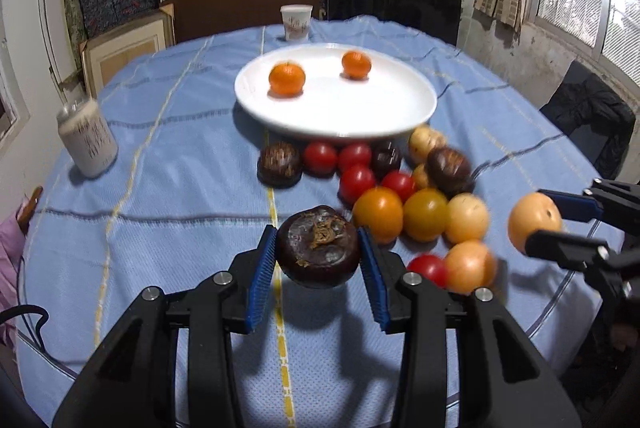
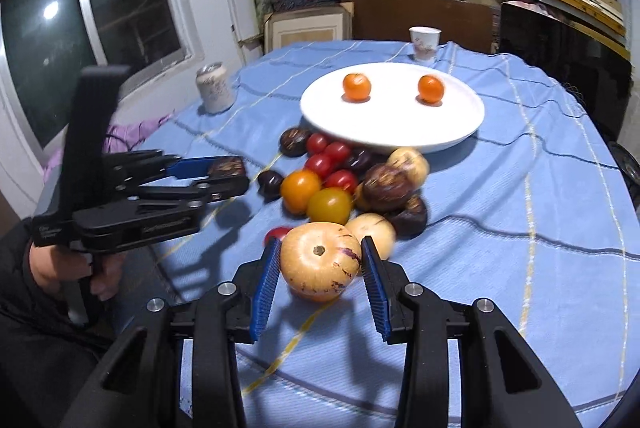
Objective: Organize fruits
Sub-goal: 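Place both held fruits on the white plate and open both tools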
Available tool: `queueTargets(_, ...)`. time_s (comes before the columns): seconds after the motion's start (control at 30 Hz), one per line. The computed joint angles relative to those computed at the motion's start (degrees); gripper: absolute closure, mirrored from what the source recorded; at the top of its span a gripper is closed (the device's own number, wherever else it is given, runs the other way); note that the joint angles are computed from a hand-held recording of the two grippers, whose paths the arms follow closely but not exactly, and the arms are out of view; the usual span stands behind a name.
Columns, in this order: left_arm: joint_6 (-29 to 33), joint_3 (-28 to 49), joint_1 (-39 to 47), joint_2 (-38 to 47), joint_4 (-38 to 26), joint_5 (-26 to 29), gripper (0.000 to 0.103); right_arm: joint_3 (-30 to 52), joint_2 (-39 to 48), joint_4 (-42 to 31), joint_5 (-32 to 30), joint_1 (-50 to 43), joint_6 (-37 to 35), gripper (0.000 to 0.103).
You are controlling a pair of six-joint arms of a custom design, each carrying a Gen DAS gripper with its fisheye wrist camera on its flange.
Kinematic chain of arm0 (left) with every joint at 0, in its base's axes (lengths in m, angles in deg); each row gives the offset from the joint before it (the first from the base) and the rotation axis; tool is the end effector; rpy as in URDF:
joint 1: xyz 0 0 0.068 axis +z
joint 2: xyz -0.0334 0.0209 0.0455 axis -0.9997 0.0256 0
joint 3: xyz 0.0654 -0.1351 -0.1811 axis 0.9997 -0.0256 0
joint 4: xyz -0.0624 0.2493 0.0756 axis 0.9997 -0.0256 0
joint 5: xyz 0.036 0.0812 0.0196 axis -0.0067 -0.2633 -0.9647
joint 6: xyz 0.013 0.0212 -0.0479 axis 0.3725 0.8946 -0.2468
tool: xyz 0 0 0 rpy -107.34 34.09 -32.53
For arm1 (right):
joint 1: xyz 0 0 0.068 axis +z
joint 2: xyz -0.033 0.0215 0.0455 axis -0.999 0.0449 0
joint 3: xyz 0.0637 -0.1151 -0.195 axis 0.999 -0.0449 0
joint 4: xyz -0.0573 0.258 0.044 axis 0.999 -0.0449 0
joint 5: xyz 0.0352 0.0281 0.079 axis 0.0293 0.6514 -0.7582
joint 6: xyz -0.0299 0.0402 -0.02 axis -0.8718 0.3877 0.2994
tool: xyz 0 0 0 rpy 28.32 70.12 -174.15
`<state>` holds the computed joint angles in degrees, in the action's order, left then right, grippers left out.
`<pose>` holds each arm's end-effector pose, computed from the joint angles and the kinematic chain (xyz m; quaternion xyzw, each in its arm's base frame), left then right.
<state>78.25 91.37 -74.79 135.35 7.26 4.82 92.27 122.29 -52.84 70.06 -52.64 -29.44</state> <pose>0.2793 0.0526 0.1348 0.1934 0.9049 -0.0767 0.3713 0.1990 0.1327 0.1495 -0.1099 0.9060 0.1260 0.3889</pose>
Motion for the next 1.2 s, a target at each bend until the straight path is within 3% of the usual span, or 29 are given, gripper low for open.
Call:
queueTargets(0.1, -0.61, 2.16, -1.28, -0.48, -0.82, -0.50, 0.063, 1.52, -1.09, -1.04, -2.05, -4.25, -2.22, 0.062)
queueTargets(0.27, -2.89, 11.08, -5.41, 5.87, -2.07, -3.11, 0.063, 8.28, 3.01, -2.06, -6.05, -12.16, -6.57, 0.062)
queueTargets(0.5, -7.44, 31.04, -11.77, 23.83, -5.60, -7.46, 0.063, 28.59, 23.20, -4.29, -10.97, -21.25, -9.53, 0.062)
queueTargets(0.8, -10.96, 56.35, -16.13, 46.16, -12.99, -11.82, 0.063, 55.21, 52.27, -9.01, -9.53, -23.65, -10.15, 0.062)
queueTargets(1.0, -11.26, 64.03, -17.19, 52.51, -15.47, -13.08, 0.063, 65.51, 62.51, -12.00, -7.21, -22.92, -10.94, 0.062)
queueTargets(1.2, -10.76, 67.00, -17.76, 55.25, -16.22, -14.65, 0.062, 69.63, 66.57, -13.12, -5.61, -22.82, -11.37, 0.061)
